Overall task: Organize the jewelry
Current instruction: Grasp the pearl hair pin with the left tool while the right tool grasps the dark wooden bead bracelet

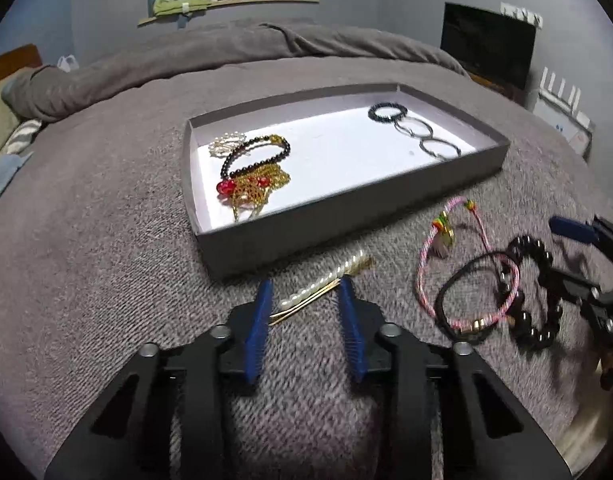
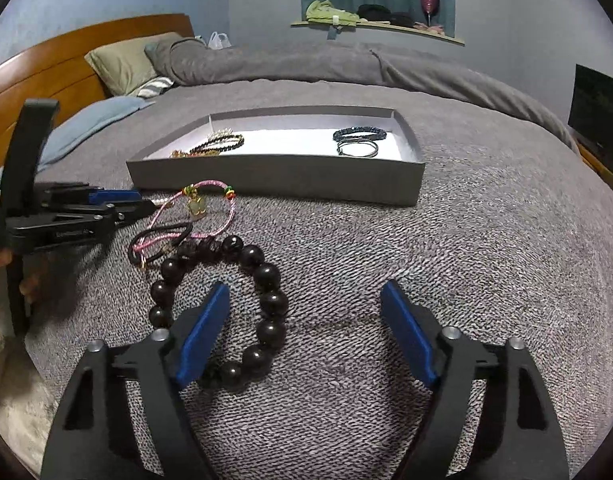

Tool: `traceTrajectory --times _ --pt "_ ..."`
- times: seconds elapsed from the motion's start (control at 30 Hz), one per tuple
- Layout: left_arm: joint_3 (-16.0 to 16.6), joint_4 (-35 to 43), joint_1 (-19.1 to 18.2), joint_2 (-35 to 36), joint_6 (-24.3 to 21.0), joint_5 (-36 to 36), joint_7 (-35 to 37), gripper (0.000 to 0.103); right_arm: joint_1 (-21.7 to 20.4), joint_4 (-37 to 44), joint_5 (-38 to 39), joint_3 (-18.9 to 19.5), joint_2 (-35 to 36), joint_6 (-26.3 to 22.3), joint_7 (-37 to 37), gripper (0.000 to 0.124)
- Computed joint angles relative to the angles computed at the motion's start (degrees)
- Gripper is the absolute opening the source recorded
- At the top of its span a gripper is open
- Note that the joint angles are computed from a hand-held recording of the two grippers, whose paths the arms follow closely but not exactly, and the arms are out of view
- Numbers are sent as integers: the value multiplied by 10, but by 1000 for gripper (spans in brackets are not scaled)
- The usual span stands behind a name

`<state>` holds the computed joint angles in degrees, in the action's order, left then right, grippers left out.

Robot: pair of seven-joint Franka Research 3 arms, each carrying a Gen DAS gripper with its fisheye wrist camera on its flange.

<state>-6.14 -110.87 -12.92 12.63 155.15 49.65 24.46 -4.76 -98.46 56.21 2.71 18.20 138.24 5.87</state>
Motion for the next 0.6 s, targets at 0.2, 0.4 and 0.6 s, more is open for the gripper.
traceTrajectory --times 0.2,0.4,0.6 --pt "-6 -14 6 -12 7 -27 25 30 2 -6 -6 1 -3 0 -10 61" --pt "-3 4 -2 2 -8 -11 26 29 7 -16 -7 1 -8 8 -24 51" --pt "-2 9 -4 7 -8 -12 34 21 8 -16 -12 0 -9 -7 -21 34"
